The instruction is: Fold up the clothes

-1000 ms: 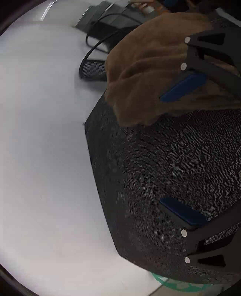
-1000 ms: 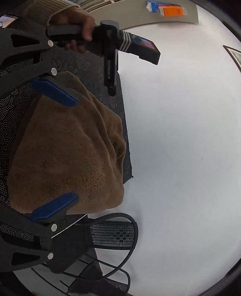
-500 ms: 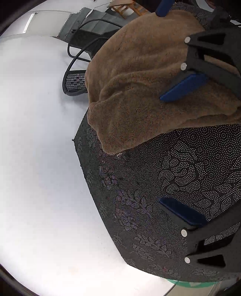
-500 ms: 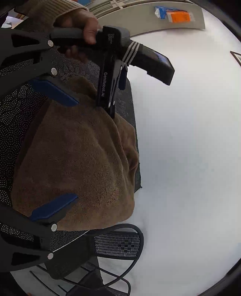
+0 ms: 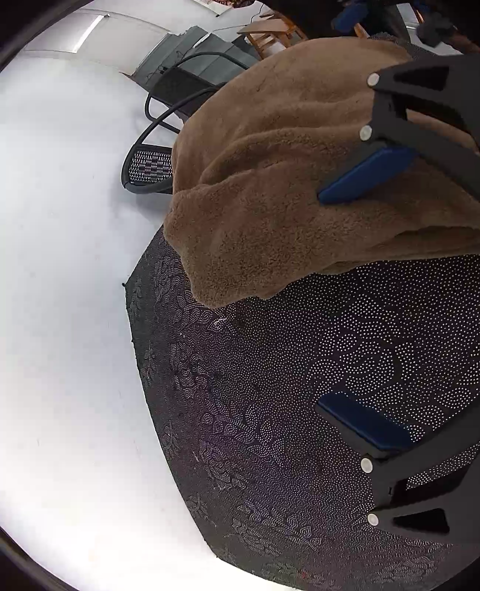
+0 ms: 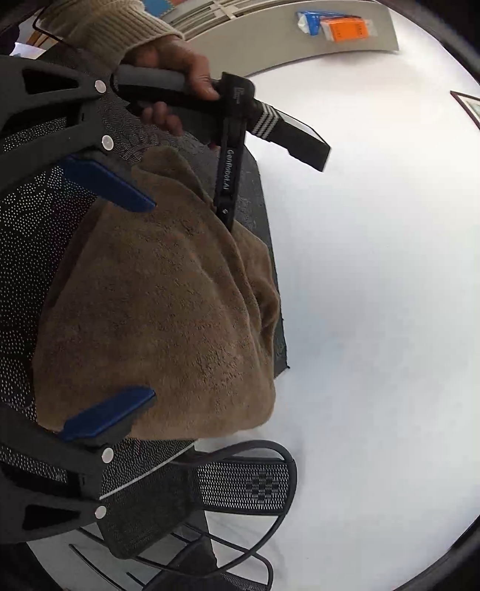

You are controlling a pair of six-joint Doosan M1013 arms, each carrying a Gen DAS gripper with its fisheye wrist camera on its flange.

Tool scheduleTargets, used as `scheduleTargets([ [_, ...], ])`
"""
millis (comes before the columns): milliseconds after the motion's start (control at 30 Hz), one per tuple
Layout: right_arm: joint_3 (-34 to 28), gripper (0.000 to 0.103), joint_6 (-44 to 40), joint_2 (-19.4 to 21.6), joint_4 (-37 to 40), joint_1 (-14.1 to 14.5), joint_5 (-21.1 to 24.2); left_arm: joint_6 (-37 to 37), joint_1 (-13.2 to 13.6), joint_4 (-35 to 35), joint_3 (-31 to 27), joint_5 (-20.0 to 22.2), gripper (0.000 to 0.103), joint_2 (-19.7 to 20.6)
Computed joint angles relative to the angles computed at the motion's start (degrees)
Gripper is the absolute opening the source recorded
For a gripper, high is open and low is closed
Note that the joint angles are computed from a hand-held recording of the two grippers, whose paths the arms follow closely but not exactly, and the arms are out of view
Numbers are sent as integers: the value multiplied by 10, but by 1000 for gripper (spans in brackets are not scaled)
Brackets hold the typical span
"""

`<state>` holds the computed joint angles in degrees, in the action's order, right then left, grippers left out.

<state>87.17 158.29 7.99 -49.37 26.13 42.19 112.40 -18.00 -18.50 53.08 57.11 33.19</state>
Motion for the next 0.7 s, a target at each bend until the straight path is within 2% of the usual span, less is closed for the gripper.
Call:
scheduleTargets([
  [333, 1, 97, 63, -17, -56, -6, 34, -18, -1, 0, -36, 32, 103, 18],
  [433, 2, 97, 89, -21, -78, -3, 46, -13, 1, 8, -8, -15, 103, -3],
  [533, -4, 97, 85, -18, -92, 1, 26, -13, 4, 30, 29, -71, 103, -29],
  [600, -14, 97, 80, -8, -110, 7, 28, -21, 3, 54, 42, -81, 103, -36],
  [700, -26, 97, 67, 3, -87, 6, 20, -37, 3, 94, 73, -102, 103, -47],
])
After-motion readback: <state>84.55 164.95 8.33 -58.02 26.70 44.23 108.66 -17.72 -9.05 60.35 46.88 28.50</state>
